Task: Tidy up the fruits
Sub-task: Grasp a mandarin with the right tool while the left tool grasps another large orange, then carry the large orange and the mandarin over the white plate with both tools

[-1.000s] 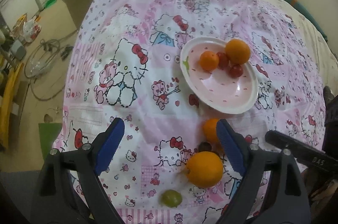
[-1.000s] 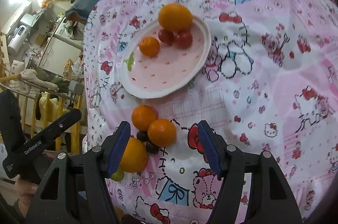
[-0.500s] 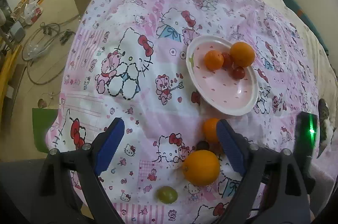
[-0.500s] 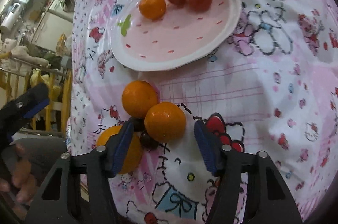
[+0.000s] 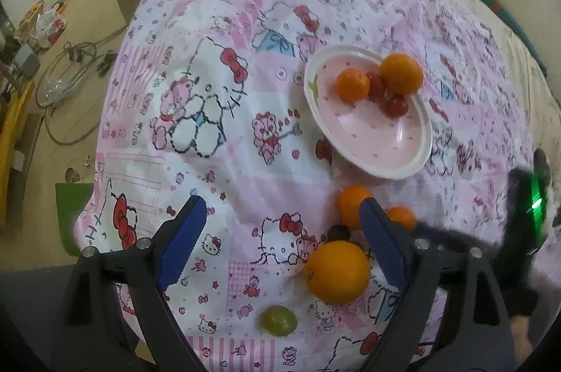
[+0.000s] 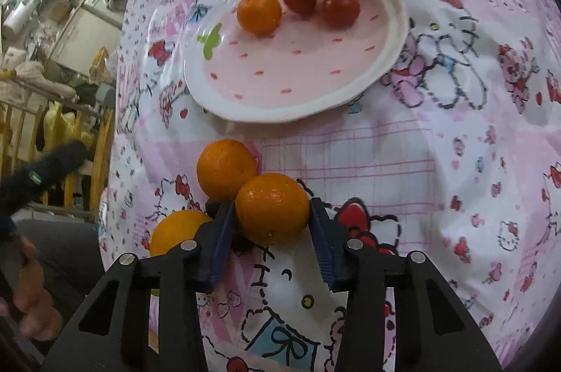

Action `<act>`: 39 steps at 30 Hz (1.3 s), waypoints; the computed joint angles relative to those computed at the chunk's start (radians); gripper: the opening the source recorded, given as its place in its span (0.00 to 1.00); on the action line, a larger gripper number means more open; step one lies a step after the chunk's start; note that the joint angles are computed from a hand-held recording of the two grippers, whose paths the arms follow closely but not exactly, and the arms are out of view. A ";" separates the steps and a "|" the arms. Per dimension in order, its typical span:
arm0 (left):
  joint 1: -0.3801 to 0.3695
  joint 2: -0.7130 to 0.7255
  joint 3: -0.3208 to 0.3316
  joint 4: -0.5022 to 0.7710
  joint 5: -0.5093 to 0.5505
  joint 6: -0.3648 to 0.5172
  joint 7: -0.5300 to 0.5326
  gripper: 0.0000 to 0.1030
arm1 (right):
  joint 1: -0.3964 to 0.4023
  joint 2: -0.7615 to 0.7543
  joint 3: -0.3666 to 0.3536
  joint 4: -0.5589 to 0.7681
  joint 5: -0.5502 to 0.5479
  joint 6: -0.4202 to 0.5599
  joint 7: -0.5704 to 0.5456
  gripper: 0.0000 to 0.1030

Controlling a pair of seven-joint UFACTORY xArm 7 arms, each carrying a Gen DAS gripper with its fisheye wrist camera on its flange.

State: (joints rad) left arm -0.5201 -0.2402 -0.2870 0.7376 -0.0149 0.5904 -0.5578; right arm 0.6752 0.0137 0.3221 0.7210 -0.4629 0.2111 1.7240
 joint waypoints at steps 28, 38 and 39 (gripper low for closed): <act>-0.154 0.257 -0.053 0.118 0.151 0.095 -0.007 0.60 | -0.139 -0.478 0.217 -0.282 0.179 0.135 0.129 0.43; -0.147 0.237 -0.044 0.104 0.117 0.091 0.032 0.49 | -0.169 -0.454 0.238 -0.258 0.184 0.133 0.102 0.43; -0.145 0.233 -0.043 0.101 0.105 0.088 0.039 0.49 | -0.169 -0.452 0.239 -0.256 0.183 0.135 0.101 0.43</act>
State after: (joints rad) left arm -0.6650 -0.0077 -0.3296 0.8382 0.0906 0.6784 -0.5188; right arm 0.5062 -0.4387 0.5608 0.4647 -0.2799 0.3464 1.8247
